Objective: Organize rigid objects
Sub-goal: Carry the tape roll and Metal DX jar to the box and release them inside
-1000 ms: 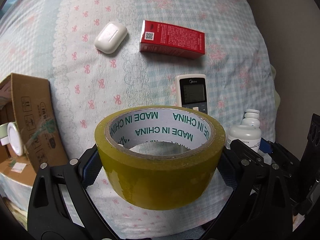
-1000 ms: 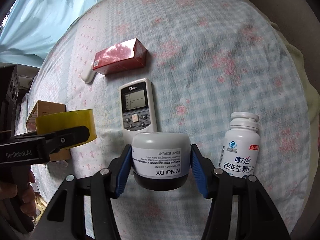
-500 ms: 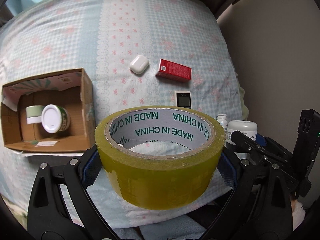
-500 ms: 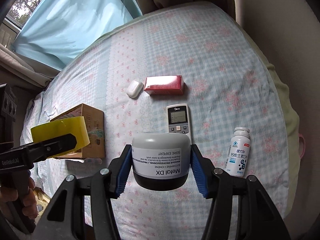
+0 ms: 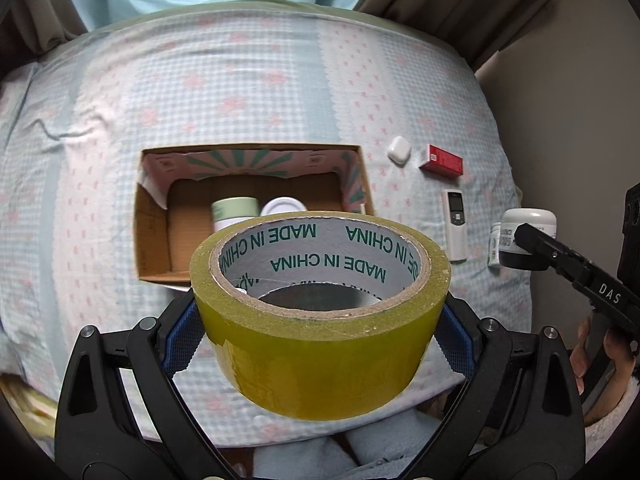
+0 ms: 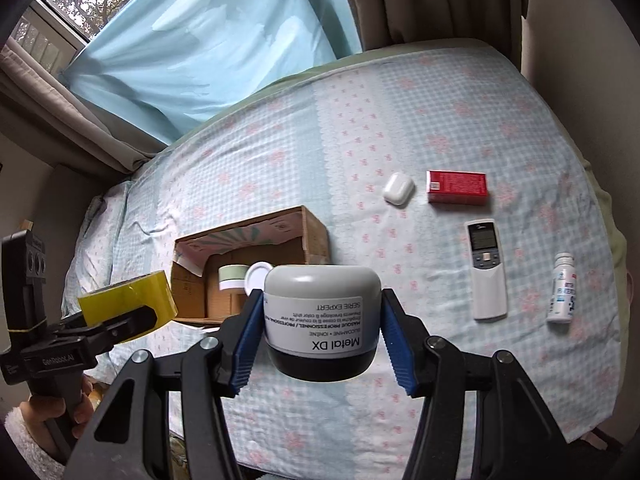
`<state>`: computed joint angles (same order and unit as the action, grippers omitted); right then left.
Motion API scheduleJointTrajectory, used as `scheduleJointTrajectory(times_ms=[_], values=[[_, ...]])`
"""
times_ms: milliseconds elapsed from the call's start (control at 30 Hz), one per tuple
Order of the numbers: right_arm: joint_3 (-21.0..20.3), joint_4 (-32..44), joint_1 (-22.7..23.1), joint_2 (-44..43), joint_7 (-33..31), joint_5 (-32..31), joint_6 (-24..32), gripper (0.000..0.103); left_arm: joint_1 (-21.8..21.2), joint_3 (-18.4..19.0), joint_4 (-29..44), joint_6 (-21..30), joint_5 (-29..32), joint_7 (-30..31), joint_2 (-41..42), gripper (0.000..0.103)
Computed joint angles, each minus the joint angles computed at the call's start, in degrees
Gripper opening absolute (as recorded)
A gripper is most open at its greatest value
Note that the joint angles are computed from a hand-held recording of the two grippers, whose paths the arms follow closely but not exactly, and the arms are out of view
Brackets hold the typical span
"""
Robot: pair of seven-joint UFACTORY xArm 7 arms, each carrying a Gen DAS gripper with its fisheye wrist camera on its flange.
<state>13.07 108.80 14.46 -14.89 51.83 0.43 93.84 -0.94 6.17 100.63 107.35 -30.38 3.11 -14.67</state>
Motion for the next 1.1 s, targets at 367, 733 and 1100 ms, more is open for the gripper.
scheduleJointTrajectory(times_ms=[367,733,1100], values=[[3.2,19.4,10.3,20.0,7.8,-7.3,1.7,0.052,5.9,3.6,-8.0,-0.4,6.2,12.4,0.2,0.096],[-4.1,21.4,12.0,28.0,1.7,-1.4,1.7,0.052,6.0,-0.1,-16.0,-5.5,10.6,13.5,2.4,0.096],[-5.7,9.3,7.1,30.6,-4.5,3.1,-3.8,0.052,3.0,-4.0,-23.0,-12.3,16.6,14.6,6.6,0.096]])
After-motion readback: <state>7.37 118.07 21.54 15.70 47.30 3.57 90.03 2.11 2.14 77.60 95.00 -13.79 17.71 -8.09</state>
